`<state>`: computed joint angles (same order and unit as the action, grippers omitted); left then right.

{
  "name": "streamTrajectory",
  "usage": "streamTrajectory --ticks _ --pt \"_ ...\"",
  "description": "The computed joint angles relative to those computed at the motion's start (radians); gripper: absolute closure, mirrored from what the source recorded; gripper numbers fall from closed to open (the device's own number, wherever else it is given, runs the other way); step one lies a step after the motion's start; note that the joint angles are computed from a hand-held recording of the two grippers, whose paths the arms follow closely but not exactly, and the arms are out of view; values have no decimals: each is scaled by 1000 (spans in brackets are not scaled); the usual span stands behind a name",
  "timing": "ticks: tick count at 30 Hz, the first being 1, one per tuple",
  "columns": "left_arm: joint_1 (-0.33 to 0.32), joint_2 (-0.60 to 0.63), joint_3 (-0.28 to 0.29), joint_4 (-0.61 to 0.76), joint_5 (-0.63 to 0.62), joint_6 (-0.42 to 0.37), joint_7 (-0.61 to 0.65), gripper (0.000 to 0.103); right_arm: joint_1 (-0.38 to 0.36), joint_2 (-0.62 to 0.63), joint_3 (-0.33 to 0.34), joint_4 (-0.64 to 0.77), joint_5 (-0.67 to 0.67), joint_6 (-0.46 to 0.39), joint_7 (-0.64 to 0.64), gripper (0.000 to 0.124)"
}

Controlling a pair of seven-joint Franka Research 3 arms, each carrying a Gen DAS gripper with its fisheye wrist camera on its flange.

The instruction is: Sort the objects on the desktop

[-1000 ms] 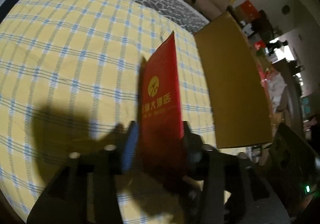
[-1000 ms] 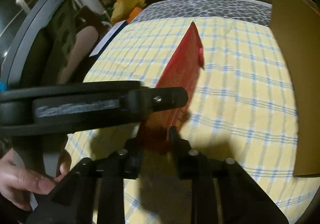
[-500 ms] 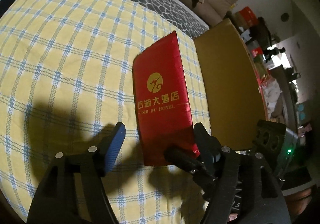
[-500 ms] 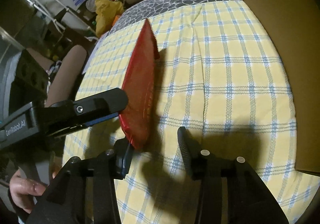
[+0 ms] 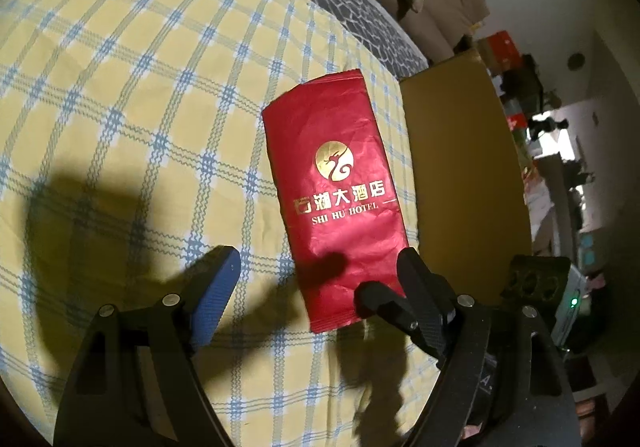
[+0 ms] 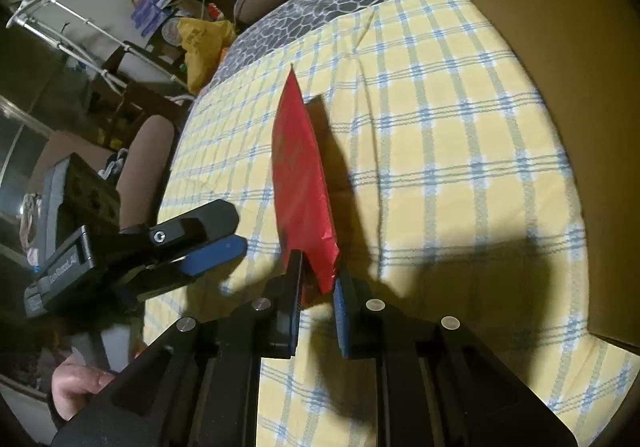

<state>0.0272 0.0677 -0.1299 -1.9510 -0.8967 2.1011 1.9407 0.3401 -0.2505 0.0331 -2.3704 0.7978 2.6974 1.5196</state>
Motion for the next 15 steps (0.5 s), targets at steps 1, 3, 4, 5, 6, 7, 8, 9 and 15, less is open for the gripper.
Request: streamTrajectory --ticks 1,3,4,5,6,7,8,9,15 --pt "4 5 2 0 -18 -7 -1 25 13 0 -14 0 46 -6 -27 109" --pt "12 14 4 0 -53 -20 0 25 33 -1 -38 0 152 -25 -87 109" --pt "16 19 5 1 -68 -25 -1 25 38 -1 -46 0 203 -35 -114 109" --pt "20 25 5 3 -84 -30 -1 25 43 -1 -57 1 268 -52 -146 109" --pt "25 33 4 5 -107 -38 3 25 42 -2 -62 0 321 -66 -170 109" --pt "30 38 3 6 -123 -44 6 25 43 -2 -74 -3 399 -90 -204 109" --pt "32 43 1 8 -133 -47 7 25 36 -1 -77 -3 448 -109 -223 109" --pt "35 50 -1 12 -143 -52 11 25 29 -2 -80 -5 500 -129 -245 109" --pt "46 80 -15 25 -187 -69 9 25 -27 -14 -85 -26 744 -250 -331 109"
